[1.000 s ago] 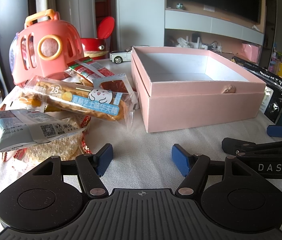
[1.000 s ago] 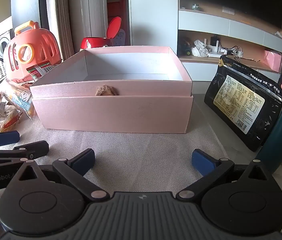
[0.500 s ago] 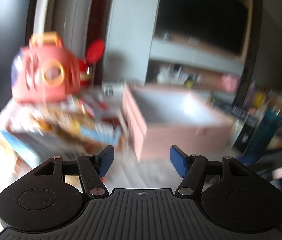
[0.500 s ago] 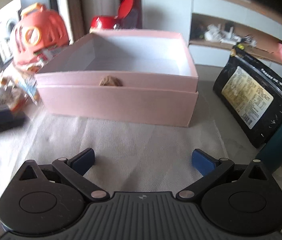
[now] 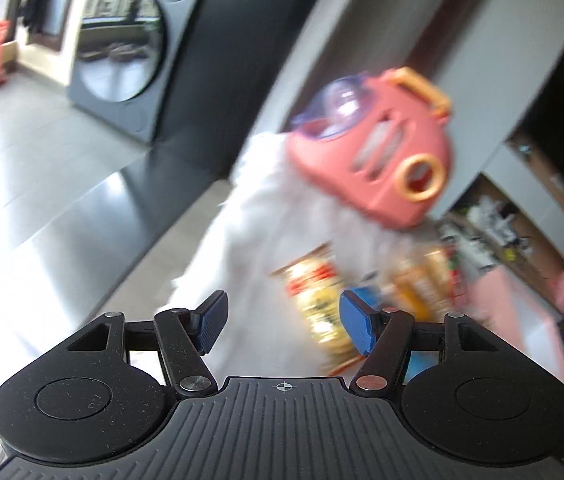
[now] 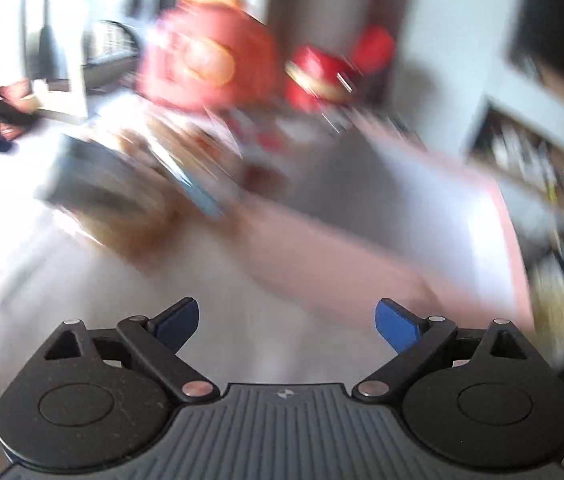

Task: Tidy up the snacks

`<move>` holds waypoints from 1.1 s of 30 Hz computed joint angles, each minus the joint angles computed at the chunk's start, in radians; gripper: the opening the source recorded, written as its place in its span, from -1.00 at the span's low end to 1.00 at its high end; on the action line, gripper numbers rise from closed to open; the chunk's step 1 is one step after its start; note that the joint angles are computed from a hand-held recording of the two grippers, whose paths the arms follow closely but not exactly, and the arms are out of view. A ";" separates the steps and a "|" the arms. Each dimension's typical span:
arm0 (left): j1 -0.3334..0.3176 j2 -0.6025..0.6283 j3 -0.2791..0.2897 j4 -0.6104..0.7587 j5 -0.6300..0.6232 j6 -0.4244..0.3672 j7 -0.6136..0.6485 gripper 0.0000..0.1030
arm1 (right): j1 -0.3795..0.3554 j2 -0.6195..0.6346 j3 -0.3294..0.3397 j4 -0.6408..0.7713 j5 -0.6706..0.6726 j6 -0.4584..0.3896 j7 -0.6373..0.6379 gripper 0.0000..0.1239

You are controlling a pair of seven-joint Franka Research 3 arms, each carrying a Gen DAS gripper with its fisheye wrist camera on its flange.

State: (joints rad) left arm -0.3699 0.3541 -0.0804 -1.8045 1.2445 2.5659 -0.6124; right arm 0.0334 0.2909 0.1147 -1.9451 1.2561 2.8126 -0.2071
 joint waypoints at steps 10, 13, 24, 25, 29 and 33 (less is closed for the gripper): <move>0.019 -0.021 -0.005 -0.067 -0.004 0.044 0.022 0.30 | 0.140 0.113 0.006 0.181 -0.329 -0.154 0.334 0.53; 0.018 -0.010 0.000 -0.052 0.017 0.048 0.027 0.30 | 0.119 0.153 0.012 0.227 -0.396 -0.234 0.479 0.41; 0.019 0.055 0.014 0.036 -0.014 0.078 0.124 0.30 | 0.072 0.056 0.059 0.073 -0.313 -0.175 0.312 0.23; 0.019 0.065 0.016 0.048 -0.025 0.083 0.137 0.30 | 0.066 0.050 0.071 0.063 -0.262 -0.128 0.265 0.23; 0.014 0.119 0.040 0.115 -0.057 0.108 0.168 0.31 | 0.057 0.066 0.114 0.078 -0.050 0.094 0.067 0.22; 0.013 0.189 0.055 0.212 -0.129 0.108 0.272 0.30 | 0.056 0.056 0.059 0.078 -0.146 -0.004 0.200 0.23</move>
